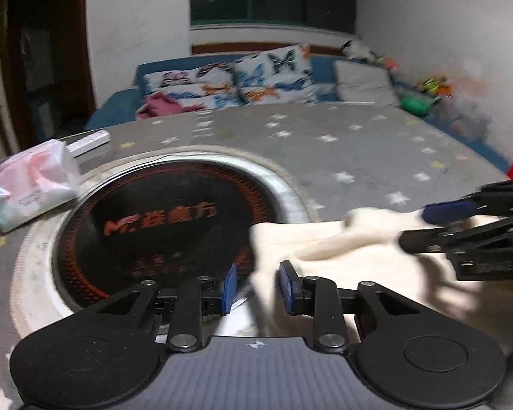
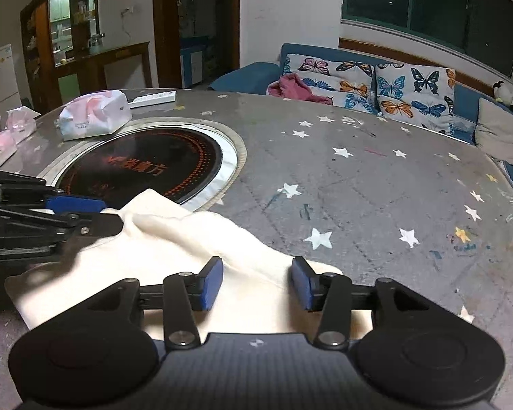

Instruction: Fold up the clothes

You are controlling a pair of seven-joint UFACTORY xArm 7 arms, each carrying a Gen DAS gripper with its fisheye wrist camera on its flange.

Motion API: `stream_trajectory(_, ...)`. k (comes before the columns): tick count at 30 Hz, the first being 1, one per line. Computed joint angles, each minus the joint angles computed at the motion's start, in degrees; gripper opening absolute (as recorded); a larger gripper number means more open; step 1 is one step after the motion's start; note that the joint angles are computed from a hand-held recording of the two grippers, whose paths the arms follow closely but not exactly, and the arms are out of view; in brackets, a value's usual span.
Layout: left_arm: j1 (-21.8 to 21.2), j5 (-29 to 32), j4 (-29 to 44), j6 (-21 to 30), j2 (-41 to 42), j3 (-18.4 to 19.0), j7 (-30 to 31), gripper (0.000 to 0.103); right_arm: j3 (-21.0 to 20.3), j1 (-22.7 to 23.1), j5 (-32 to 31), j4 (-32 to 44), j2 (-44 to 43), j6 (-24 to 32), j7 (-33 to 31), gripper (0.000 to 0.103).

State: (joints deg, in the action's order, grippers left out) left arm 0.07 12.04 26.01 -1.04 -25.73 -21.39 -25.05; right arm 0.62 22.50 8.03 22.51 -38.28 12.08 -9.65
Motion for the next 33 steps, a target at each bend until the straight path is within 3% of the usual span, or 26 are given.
stream_trajectory(3,0.5,0.3,0.0,-0.7,-0.9,-0.7,-0.5,0.028,0.2,-0.4,-0.3,0.0,0.2,-0.3,0.4,0.054)
stream_trajectory(5,-3.5,-0.4,-0.2,-2.7,-0.9,2.6,1.2,0.028,-0.1,-0.2,-0.1,0.0,0.3,-0.5,0.3,0.055)
stream_trajectory(7,-5.2,-0.7,0.6,-4.2,0.2,3.1,3.0,0.028,-0.4,0.0,0.0,0.1,0.4,-0.6,0.2,0.057)
stream_trajectory(11,-4.6,-1.2,4.3,-3.1,5.5,1.7,5.5,0.028,-0.2,-0.2,0.1,0.3,0.3,-0.3,0.7,0.059)
stream_trajectory(15,-1.5,-0.6,6.7,-2.3,9.1,-0.9,4.3,0.032,0.8,-1.5,-0.6,0.0,-1.2,0.4,1.4,0.072)
stream_trajectory(19,-1.9,-1.2,4.1,-2.6,4.9,-0.2,2.3,0.031,-1.2,0.1,-0.3,-1.7,-6.4,2.7,0.0,0.075)
stream_trajectory(21,-3.2,-2.3,1.9,-2.5,1.5,1.0,1.6,0.031,-1.8,0.6,-0.2,-3.6,-10.8,4.3,-1.2,0.083)
stream_trajectory(28,-10.4,-6.3,-6.7,3.2,-12.2,5.7,-0.5,0.031,-6.0,4.6,2.5,-8.9,-25.5,11.8,-6.7,0.083)
stream_trajectory(33,-13.8,-8.5,-9.4,6.1,-15.0,8.0,-2.1,0.028,-7.2,7.2,6.0,-11.7,-31.0,15.6,-9.9,0.083)
